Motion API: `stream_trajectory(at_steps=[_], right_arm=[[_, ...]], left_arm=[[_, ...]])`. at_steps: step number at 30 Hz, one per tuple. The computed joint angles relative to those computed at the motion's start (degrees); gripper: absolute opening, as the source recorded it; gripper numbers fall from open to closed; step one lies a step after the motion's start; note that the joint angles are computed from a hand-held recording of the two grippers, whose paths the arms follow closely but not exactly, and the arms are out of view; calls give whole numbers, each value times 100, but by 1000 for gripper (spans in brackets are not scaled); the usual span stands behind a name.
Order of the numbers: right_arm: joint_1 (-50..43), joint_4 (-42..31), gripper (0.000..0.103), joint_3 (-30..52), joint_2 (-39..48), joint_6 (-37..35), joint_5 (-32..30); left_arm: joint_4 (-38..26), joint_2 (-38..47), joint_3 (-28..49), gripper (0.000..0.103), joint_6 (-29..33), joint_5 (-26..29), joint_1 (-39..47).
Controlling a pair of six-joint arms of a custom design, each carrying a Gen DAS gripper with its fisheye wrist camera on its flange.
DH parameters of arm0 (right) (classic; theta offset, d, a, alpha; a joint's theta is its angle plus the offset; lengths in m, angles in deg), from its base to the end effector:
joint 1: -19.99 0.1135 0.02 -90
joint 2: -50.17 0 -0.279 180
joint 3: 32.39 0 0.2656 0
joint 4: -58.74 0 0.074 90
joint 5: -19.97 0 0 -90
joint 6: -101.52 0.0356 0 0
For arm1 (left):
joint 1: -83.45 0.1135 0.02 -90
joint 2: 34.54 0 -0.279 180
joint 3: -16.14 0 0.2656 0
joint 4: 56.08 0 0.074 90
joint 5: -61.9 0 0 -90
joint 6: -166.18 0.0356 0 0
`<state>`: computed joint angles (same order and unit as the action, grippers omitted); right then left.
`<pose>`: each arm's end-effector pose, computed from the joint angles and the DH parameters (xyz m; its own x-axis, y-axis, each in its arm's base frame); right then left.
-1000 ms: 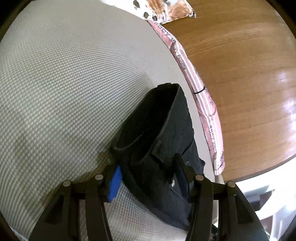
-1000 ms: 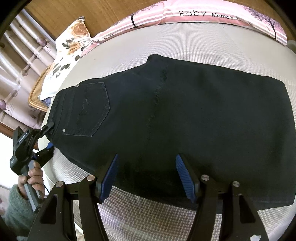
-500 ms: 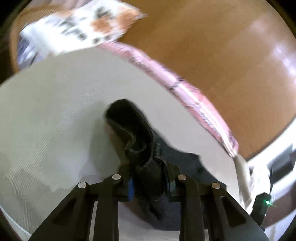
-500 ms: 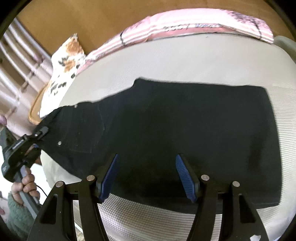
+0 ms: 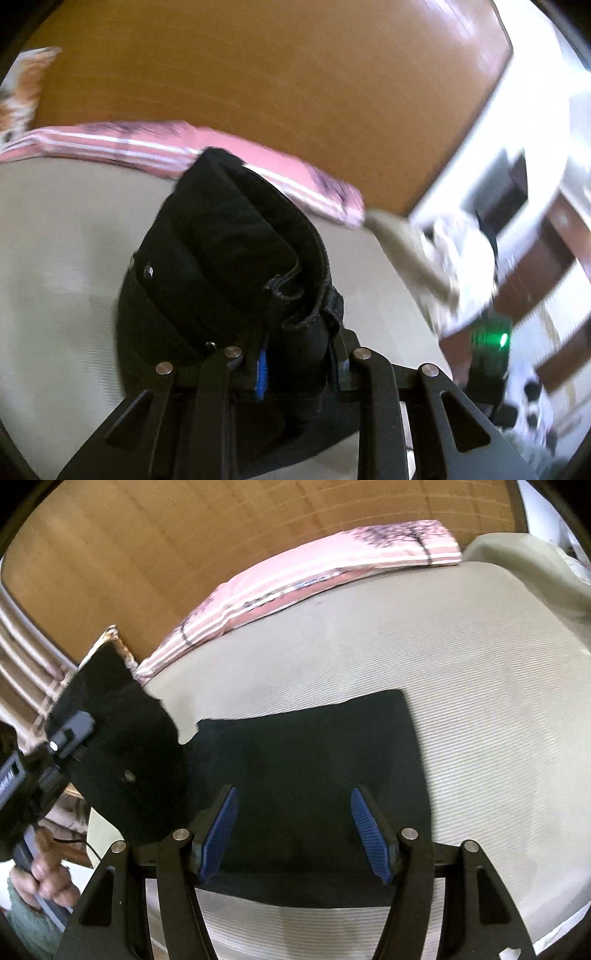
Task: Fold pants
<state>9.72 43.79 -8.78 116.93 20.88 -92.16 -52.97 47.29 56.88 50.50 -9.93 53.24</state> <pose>0.1600 -0.0154 0.0974 -0.8292 0.3034 -0.4694 0.1055 0.9098 0.4015 0.2239 -0.1432 0.1488 -0.7785 -0.0232 -0.6272 0.3918 0.7627 -0.5145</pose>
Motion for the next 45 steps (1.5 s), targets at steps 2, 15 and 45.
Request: stream_trajectory(at_steps=[2, 15, 45], right_arm=[[-484, -83, 61, 87, 186, -311, -269], [-1403, 178, 63, 1168, 3217, -1088, -2106], [-1047, -85, 62, 2528, 4932, -2048, -2282]], left_arm=[[81, 610, 297, 24, -17, -136, -502], [-334, 2231, 1133, 41, 580, -946, -1910], [143, 2181, -126, 49, 997, -829, -18]])
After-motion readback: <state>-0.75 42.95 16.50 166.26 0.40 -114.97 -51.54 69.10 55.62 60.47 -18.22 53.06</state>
